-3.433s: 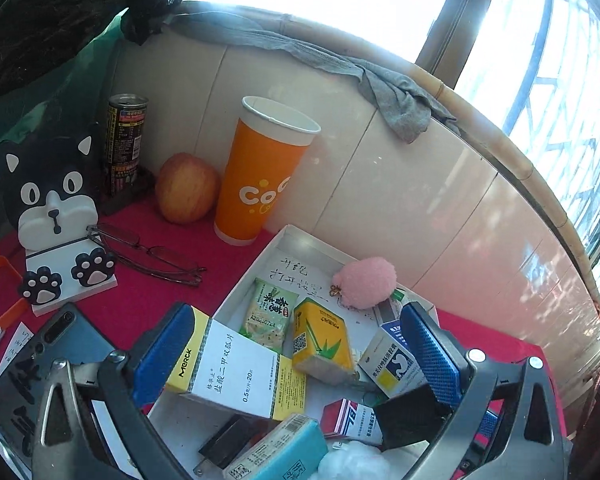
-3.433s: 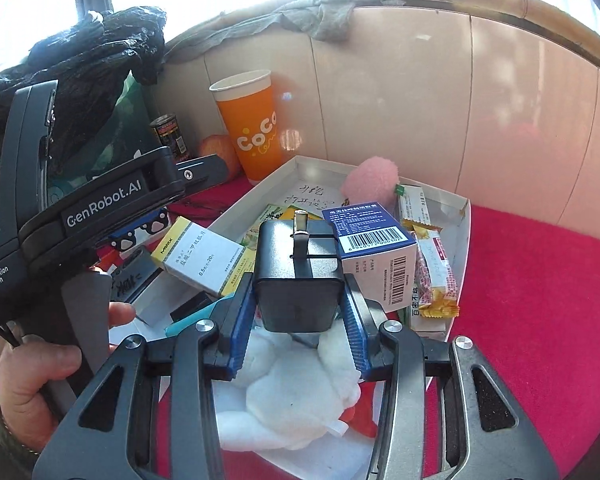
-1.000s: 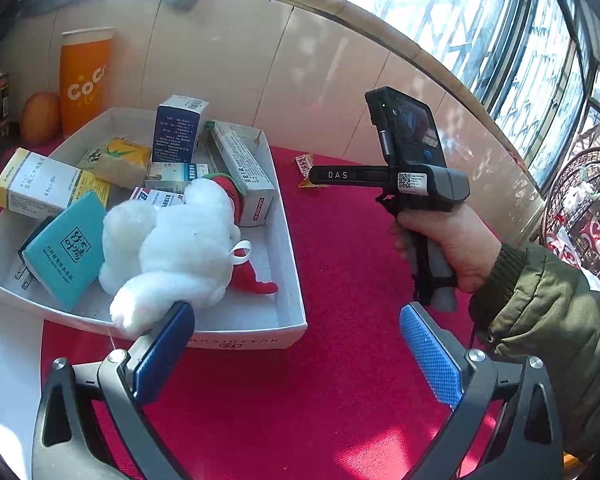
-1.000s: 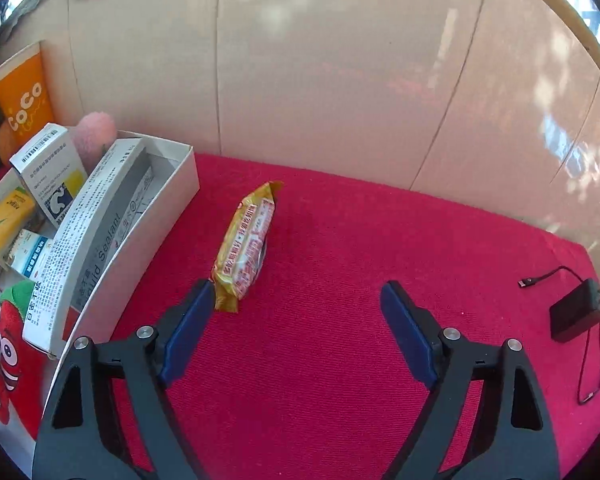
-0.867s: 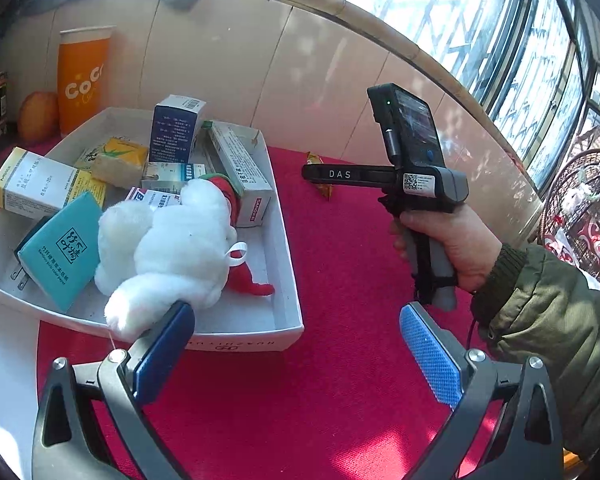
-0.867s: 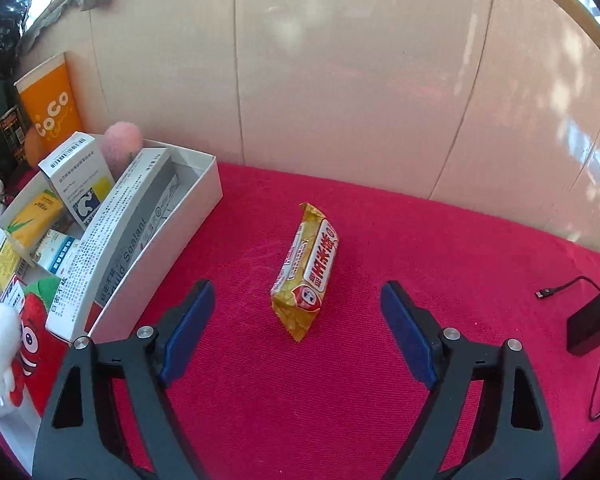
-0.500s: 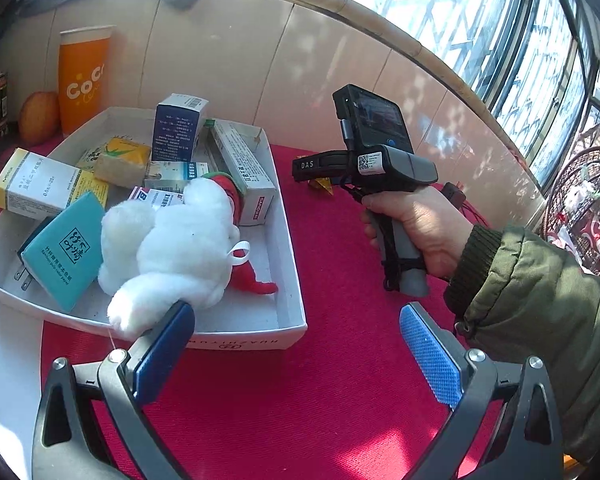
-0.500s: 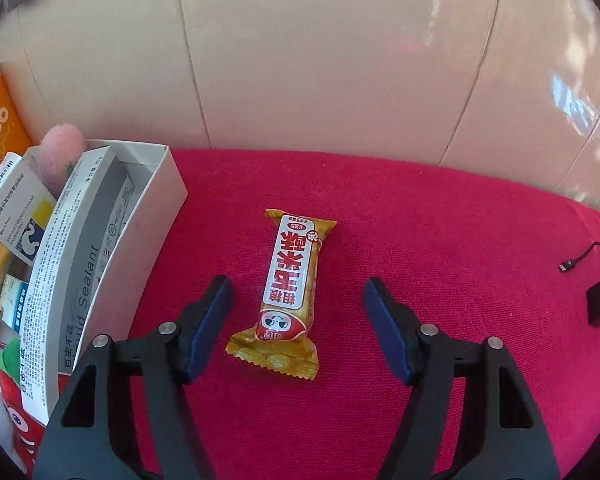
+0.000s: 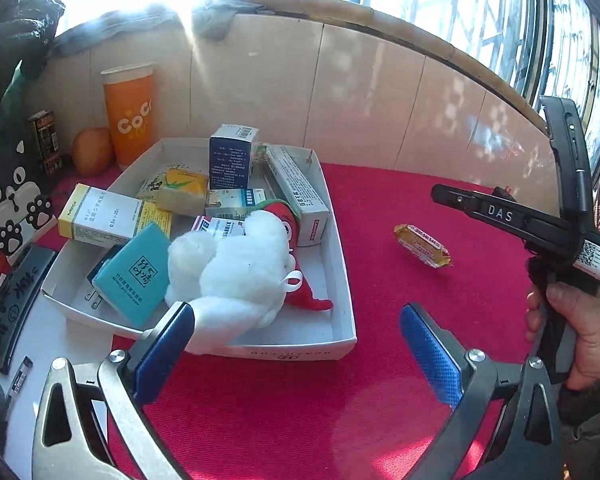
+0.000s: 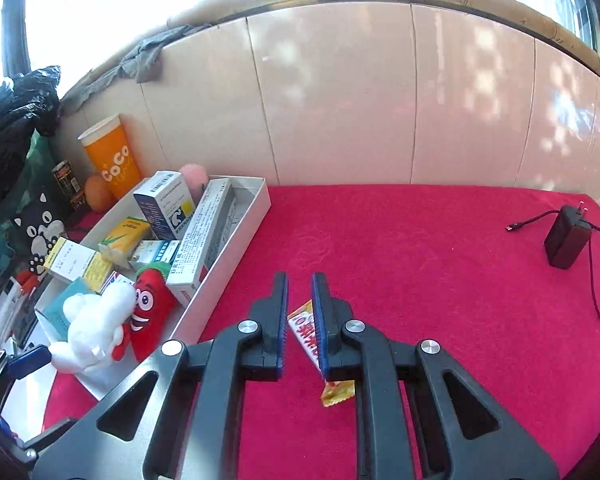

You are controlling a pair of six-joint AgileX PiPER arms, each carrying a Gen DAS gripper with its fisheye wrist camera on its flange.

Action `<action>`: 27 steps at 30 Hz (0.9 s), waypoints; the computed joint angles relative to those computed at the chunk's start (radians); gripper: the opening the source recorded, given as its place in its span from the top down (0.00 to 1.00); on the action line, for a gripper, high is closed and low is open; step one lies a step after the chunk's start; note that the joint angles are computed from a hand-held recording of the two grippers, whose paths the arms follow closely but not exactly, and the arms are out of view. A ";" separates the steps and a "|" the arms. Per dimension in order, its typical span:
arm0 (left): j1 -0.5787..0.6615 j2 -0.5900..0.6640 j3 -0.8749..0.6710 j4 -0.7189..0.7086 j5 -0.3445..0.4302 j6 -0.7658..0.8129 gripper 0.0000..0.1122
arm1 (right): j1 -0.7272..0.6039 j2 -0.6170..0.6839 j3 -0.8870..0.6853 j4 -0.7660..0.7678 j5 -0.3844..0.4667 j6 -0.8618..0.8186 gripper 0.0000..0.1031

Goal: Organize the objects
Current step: 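Move the open right gripper to the yellow snack bar on the table, then grasp the yellow snack bar with the right gripper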

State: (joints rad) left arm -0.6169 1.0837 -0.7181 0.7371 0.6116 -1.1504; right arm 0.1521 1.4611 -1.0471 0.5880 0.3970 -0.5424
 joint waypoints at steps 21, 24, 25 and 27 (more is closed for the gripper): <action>0.061 -0.116 0.031 -0.013 0.067 0.025 0.08 | 0.098 0.248 -0.159 -0.463 0.184 0.272 0.20; 0.081 -0.118 0.034 -0.019 0.067 0.034 0.08 | 0.080 0.207 -0.090 -0.397 0.127 0.225 0.39; 0.087 -0.118 0.035 -0.022 0.067 0.035 0.08 | 0.075 0.191 -0.071 -0.366 0.115 0.195 0.51; 0.087 -0.122 0.036 -0.020 0.070 0.031 0.08 | 0.074 0.162 -0.041 -0.370 0.100 0.205 0.81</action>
State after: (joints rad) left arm -0.5297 0.9615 -0.6817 0.7173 0.6815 -1.1190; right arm 0.2261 1.6227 -1.0882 0.2182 0.4967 -0.3371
